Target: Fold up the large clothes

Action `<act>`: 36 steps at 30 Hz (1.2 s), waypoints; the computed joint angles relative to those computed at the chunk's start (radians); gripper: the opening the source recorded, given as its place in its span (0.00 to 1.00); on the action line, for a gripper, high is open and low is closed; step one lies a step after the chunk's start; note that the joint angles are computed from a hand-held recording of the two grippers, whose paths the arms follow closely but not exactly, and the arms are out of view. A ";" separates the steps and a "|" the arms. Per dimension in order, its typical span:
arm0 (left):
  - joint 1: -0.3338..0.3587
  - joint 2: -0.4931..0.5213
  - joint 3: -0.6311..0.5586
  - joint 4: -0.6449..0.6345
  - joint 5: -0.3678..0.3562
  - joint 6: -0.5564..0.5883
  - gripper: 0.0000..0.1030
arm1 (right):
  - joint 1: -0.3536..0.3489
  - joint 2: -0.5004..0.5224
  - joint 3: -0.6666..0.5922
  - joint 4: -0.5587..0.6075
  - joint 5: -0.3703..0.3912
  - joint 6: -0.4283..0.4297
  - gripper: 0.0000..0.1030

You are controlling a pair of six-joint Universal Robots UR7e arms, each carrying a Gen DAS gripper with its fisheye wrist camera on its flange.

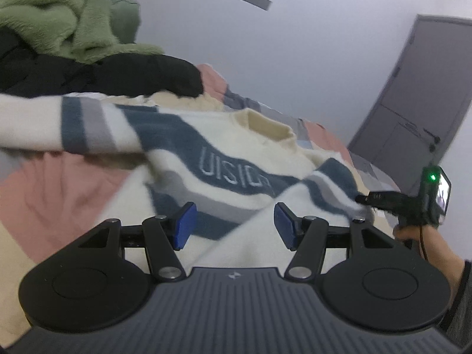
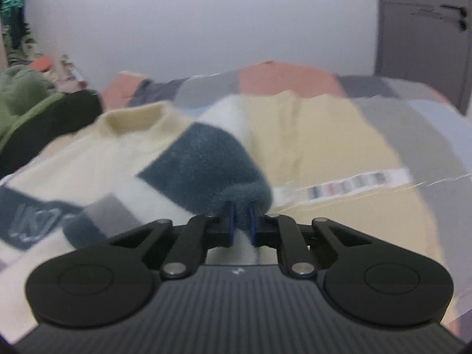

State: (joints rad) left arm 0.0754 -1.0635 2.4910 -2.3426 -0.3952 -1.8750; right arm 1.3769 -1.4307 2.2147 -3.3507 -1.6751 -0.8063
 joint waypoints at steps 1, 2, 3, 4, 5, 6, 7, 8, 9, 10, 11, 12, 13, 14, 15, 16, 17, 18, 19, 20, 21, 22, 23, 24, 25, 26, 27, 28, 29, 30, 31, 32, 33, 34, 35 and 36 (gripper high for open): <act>0.003 0.016 0.001 -0.047 0.000 0.047 0.62 | -0.008 0.010 -0.013 -0.014 -0.009 0.008 0.12; 0.003 0.031 0.006 -0.106 -0.001 0.096 0.62 | -0.019 0.020 -0.029 -0.021 -0.017 0.026 0.11; 0.007 0.051 0.010 -0.181 -0.003 0.153 0.63 | -0.032 0.031 -0.045 -0.028 -0.025 0.045 0.09; 0.014 0.071 0.011 -0.244 -0.009 0.203 0.63 | -0.045 0.043 -0.059 -0.041 -0.036 0.064 0.08; 0.018 0.084 0.008 -0.276 -0.017 0.229 0.63 | -0.057 0.055 -0.071 -0.050 -0.046 0.075 0.04; 0.028 0.100 0.004 -0.317 -0.031 0.266 0.63 | -0.063 0.062 -0.079 -0.053 -0.058 0.077 0.03; 0.037 0.112 -0.001 -0.339 -0.044 0.291 0.63 | -0.067 0.071 -0.088 -0.054 -0.078 0.077 0.03; 0.042 0.118 -0.007 -0.334 -0.060 0.296 0.62 | -0.076 0.068 -0.093 -0.038 -0.077 0.091 0.03; 0.055 0.122 -0.020 -0.319 -0.084 0.307 0.63 | -0.088 0.057 -0.096 -0.012 -0.061 0.119 0.03; 0.067 0.128 -0.033 -0.303 -0.104 0.311 0.63 | -0.094 0.045 -0.099 0.015 -0.049 0.153 0.03; 0.081 0.131 -0.045 -0.285 -0.128 0.314 0.63 | -0.096 0.033 -0.099 0.033 -0.041 0.175 0.03; 0.094 0.134 -0.056 -0.267 -0.151 0.315 0.63 | -0.096 0.020 -0.093 0.041 -0.030 0.184 0.03; 0.103 0.136 -0.063 -0.251 -0.169 0.315 0.63 | -0.091 0.007 -0.083 0.038 -0.020 0.184 0.05; 0.108 0.139 -0.067 -0.240 -0.174 0.316 0.63 | -0.085 -0.005 -0.069 0.030 -0.010 0.178 0.05; 0.112 0.143 -0.074 -0.227 -0.176 0.320 0.63 | -0.077 -0.023 -0.053 0.023 0.004 0.168 0.05; 0.113 0.143 -0.077 -0.216 -0.177 0.318 0.63 | -0.068 -0.035 -0.041 0.016 0.015 0.155 0.05; 0.114 0.140 -0.080 -0.208 -0.178 0.317 0.63 | -0.058 -0.050 -0.026 0.010 0.027 0.139 0.05; 0.115 0.141 -0.081 -0.204 -0.179 0.314 0.63 | -0.051 -0.073 -0.001 0.007 0.050 0.118 0.06; 0.114 0.142 -0.080 -0.203 -0.178 0.311 0.63 | -0.045 -0.091 0.013 0.022 0.071 0.101 0.06; 0.113 0.143 -0.079 -0.202 -0.177 0.310 0.63 | -0.038 -0.122 0.036 0.058 0.093 0.083 0.06; 0.110 0.141 -0.078 -0.199 -0.176 0.305 0.63 | -0.034 -0.149 0.056 0.096 0.111 0.071 0.06; 0.109 0.140 -0.077 -0.201 -0.171 0.300 0.63 | -0.030 -0.182 0.078 0.148 0.131 0.060 0.06; 0.101 0.137 -0.076 -0.192 -0.167 0.284 0.63 | -0.027 -0.209 0.097 0.193 0.142 0.052 0.06; 0.096 0.134 -0.070 -0.193 -0.160 0.269 0.63 | -0.023 -0.233 0.119 0.233 0.146 0.047 0.06; 0.093 0.126 -0.067 -0.187 -0.154 0.259 0.63 | -0.012 -0.258 0.141 0.282 0.130 0.045 0.06; 0.090 0.121 -0.070 -0.173 -0.149 0.245 0.63 | -0.004 -0.276 0.162 0.316 0.119 0.043 0.06; 0.085 0.116 -0.068 -0.164 -0.143 0.232 0.63 | -0.004 -0.294 0.185 0.331 0.123 0.039 0.06; 0.080 0.113 -0.067 -0.156 -0.136 0.219 0.63 | -0.004 -0.311 0.213 0.340 0.129 0.026 0.06; 0.074 0.109 -0.066 -0.142 -0.131 0.203 0.63 | -0.003 -0.322 0.234 0.349 0.125 0.008 0.06; 0.066 0.102 -0.064 -0.121 -0.126 0.179 0.63 | -0.001 -0.331 0.250 0.368 0.115 -0.010 0.06; 0.058 0.095 -0.062 -0.105 -0.123 0.157 0.63 | 0.001 -0.331 0.262 0.374 0.104 -0.015 0.05; 0.052 0.088 -0.058 -0.099 -0.119 0.138 0.63 | 0.001 -0.329 0.269 0.386 0.089 -0.022 0.05; 0.042 0.076 -0.051 -0.085 -0.112 0.106 0.63 | -0.001 -0.322 0.272 0.391 0.077 -0.035 0.05; 0.034 0.065 -0.045 -0.068 -0.105 0.079 0.63 | 0.000 -0.314 0.279 0.381 0.065 -0.054 0.06; 0.027 0.051 -0.043 -0.032 -0.098 0.044 0.63 | 0.000 -0.306 0.282 0.367 0.057 -0.073 0.06; 0.018 0.030 -0.045 0.042 -0.088 -0.021 0.63 | -0.003 -0.308 0.280 0.371 0.062 -0.071 0.06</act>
